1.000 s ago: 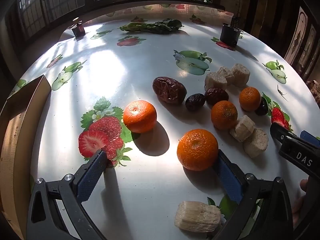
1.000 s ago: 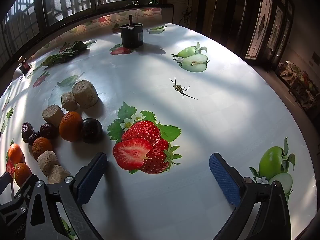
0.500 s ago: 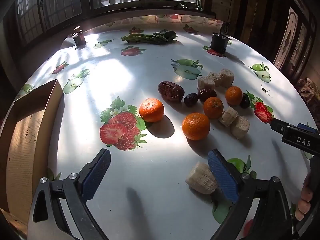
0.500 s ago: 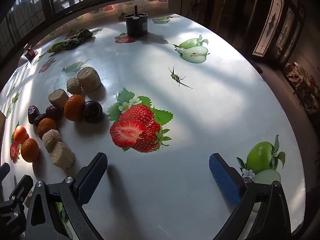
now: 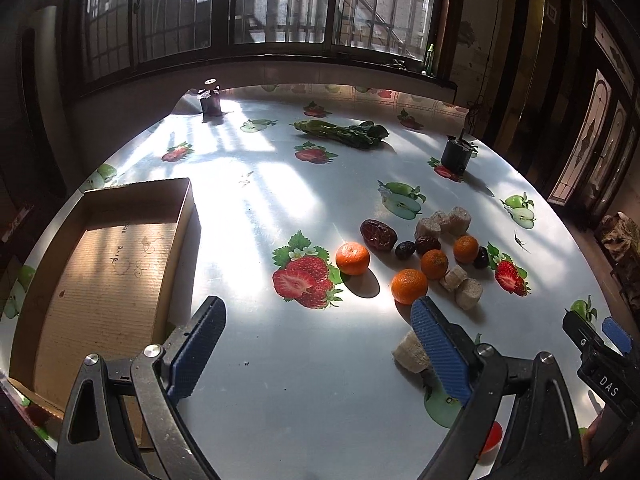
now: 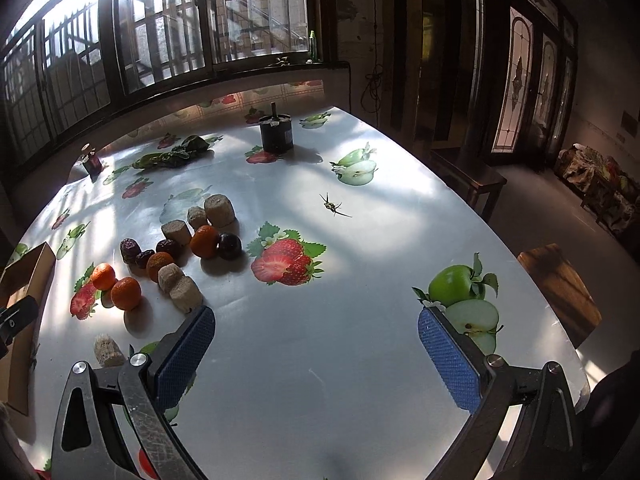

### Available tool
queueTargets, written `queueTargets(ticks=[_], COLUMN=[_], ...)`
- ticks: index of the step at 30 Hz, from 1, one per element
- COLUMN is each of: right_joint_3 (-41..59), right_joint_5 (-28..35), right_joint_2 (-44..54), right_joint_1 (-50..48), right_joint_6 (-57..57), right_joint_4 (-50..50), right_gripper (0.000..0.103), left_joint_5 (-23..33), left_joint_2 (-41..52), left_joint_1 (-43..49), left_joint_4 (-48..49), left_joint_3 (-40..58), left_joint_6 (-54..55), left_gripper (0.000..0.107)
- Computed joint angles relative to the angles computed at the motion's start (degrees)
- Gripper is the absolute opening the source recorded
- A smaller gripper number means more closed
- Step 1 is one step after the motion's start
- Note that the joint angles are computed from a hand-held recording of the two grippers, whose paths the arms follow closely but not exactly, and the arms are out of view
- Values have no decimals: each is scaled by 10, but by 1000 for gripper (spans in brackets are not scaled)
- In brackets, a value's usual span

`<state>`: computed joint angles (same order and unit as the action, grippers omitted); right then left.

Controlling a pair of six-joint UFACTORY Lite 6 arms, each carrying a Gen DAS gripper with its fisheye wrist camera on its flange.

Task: Organize fruits
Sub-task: 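Move the left gripper toward the pale bread piece while the right gripper approaches the red tomato, then grasp the pale bread piece with the left gripper while the right gripper grasps the red tomato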

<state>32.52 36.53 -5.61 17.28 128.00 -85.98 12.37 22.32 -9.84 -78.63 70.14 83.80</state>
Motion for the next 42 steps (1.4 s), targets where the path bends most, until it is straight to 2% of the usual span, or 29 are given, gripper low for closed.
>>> queueTargets(ticks=[6,11,14,17,20,22,25,27,31,39,42], right_joint_3=[-29,-14,-8,-11,-11,-8,-2,-10,1,17,11], right_joint_5=[17,56,16,-12,-44,-73,-129,-157,-163,-177,-178], right_joint_2=[-31,-11,-9,-2,11,27,58,58,72,98,97], right_joint_1=[59,108,109,118,126,125,114,111,126,138,138], right_joint_6=[27,3,-20,-5,8,15,34,104,112,131,147], right_joint_4=[-36,-1,6,-6,-18,-28,-61,-136,-149,-196,-213], right_gripper=[102,102,102,102,90,71,61,55,55,55,50], left_joint_5=[6,14,20,39,53,58,80,96,128,119,107], left_joint_2=[-16,-22,-17,3,24,30,48,65,94,129,144], left_joint_1=[11,30,47,76,99,104,100,86,53,-22,-48], left_joint_4=[-29,-72,-76,-31,3,2,47,89,145,192,223], left_joint_3=[-16,-25,-14,15,40,45,59,72,91,110,124], left_joint_6=[35,81,98,53,22,27,-11,-50,-99,-123,-141], left_gripper=[94,94,94,94,94,94,94,94,94,94,93])
